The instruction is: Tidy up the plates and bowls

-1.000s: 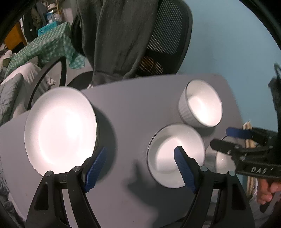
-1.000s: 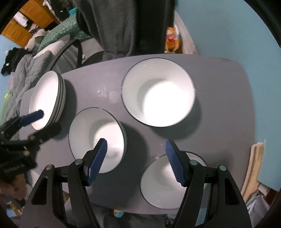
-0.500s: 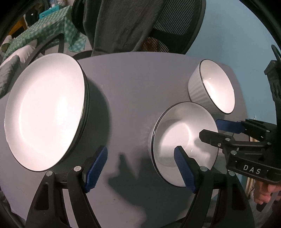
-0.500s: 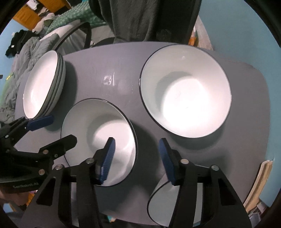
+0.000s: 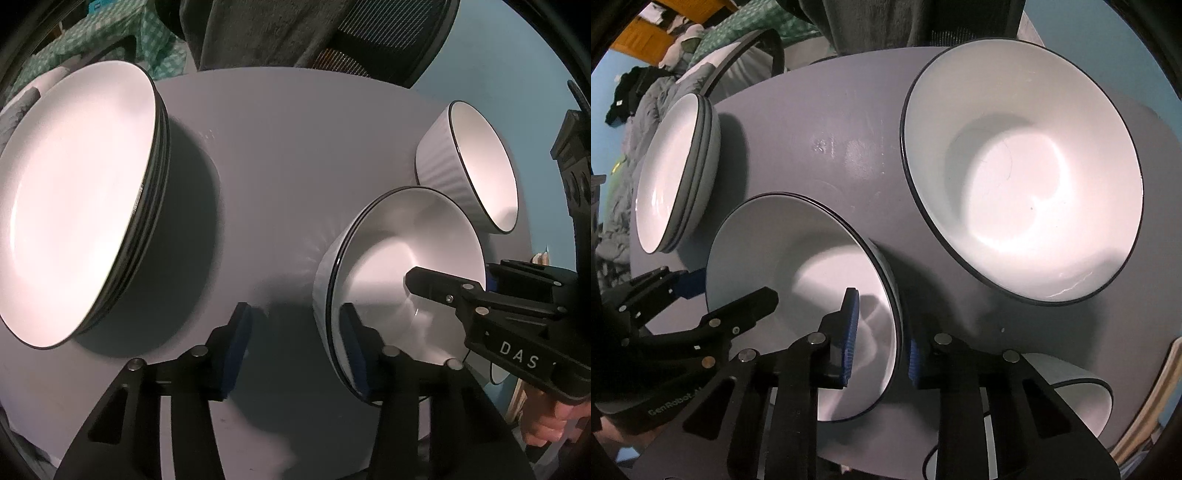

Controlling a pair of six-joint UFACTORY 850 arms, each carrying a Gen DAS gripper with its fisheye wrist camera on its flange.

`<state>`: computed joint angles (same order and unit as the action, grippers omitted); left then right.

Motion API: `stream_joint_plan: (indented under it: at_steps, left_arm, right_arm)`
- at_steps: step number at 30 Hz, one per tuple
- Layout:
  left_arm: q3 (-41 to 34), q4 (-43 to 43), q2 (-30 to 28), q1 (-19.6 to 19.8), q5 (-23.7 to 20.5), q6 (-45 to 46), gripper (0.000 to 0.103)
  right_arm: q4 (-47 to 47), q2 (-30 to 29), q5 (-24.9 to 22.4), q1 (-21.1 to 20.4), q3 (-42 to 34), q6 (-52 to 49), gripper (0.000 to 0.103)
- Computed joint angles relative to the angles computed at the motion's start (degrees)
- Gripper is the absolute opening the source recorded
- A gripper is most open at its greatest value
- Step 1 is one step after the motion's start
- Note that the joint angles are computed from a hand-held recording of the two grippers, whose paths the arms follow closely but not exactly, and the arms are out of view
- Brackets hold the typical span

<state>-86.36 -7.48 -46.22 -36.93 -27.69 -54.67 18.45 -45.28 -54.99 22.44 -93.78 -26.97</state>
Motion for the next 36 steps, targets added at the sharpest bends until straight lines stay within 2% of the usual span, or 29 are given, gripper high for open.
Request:
stream_joint_plan:
  at_steps: [5,11,17,26,36]
  left_arm:
    - [0.4,-2.8,0.0,0.2,0.5,1.6,0.038]
    - [0.5,-11.1,-0.6,1.2,1.9,8.7,0.024]
    - [-0.5,-11.8,-1.2,1.6,1.8,10.1,0.013]
    - [-6.5,-5.6,-4.6,1.4,-3.4,6.7,0.011]
    - [-4.8,-3.3,-3.4,0.7,-2.5,1.7,0.01]
  right_arm:
    - [0.2,-0.5,-0.3,-0.5,-0.4,0.2,0.015]
    - [1.0,0.3,-0.2,-0.9,1.0,-0.5,0.014]
    - [1.7,0.6,-0.3,-1.0,1.6,-0.1,0.014]
    - [-0.9,1.9,1.6,-0.3,2.8,1.8,0.008]
    - [-1.5,0.9,0.6,1.1,0.3,3.0,0.008]
